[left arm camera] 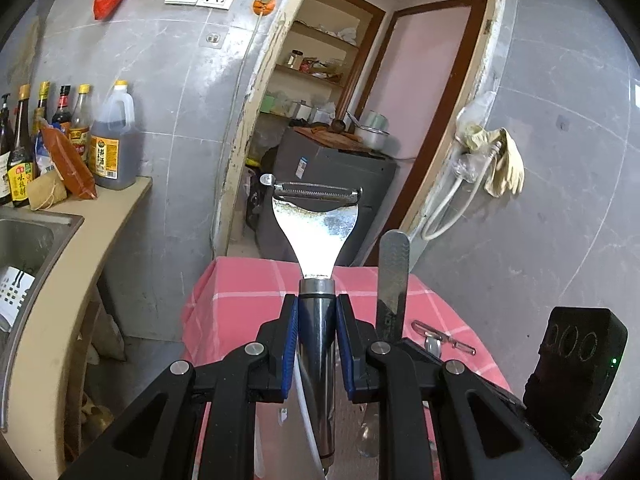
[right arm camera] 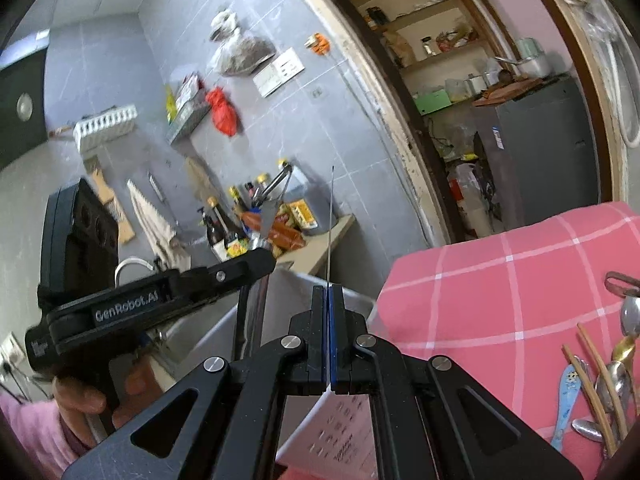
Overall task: Organize utensils
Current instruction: 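Lower the peeler into the white basket while the right tool drops the knife in, then move both tools back over the remaining utensils on the table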
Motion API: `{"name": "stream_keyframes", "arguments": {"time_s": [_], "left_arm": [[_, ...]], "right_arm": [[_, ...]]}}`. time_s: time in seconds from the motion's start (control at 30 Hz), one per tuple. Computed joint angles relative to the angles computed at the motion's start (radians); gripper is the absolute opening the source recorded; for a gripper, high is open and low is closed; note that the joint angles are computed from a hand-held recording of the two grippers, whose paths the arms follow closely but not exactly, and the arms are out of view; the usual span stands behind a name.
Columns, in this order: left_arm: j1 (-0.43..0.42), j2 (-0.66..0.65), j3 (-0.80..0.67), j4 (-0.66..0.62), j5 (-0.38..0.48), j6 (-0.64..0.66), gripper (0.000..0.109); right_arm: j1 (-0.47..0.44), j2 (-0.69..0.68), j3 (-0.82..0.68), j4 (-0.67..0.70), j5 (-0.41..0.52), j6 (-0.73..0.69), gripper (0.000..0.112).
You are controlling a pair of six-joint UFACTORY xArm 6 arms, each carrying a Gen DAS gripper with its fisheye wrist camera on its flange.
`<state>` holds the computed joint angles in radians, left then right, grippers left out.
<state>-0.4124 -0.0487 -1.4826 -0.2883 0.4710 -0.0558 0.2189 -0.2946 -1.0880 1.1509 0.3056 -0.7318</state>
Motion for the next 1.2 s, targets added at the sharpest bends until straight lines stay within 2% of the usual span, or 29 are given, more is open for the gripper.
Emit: {"name": "stream_keyframes", "arguments": {"time_s": [0.3, 0.53, 0.63, 0.73, 0.8, 0.87, 1.0, 1.2], "left_arm": [[0.005, -0.047, 0.046, -0.033, 0.017, 0.027, 0.018], [0.005, -0.082, 0.079, -0.048, 0.015, 0.031, 0.023], [0.005, -0.098, 0.085, -0.040, 0.022, 0.005, 0.026], [-0.004, -0.115, 0.086, 0.023, 0.029, -0.054, 0.036], [-0.014, -0.129, 0.090, 0.080, 0.026, -0.101, 0.047], [-0.026, -0.142, 0.091, 0.140, 0.026, -0.149, 0.055], [-0.057, -0.157, 0.086, 0.254, 0.029, -0.237, 0.071], [-0.125, -0.163, 0.079, 0.448, 0.020, -0.394, 0.091]], "right_arm": [[-0.015, -0.036, 0.034, -0.129, 0.028, 0.106, 0.003], [-0.008, -0.068, 0.064, -0.240, 0.025, 0.197, 0.003], [-0.012, -0.090, 0.077, -0.315, 0.019, 0.275, 0.003], [-0.024, -0.126, 0.093, -0.414, 0.013, 0.377, 0.005], [-0.035, -0.152, 0.105, -0.483, 0.006, 0.441, 0.015], [-0.055, -0.192, 0.126, -0.559, -0.005, 0.517, 0.034], [-0.107, -0.244, 0.134, -0.678, 0.018, 0.606, 0.041], [-0.205, -0.340, 0.160, -0.797, 0.062, 0.661, 0.067]]}}
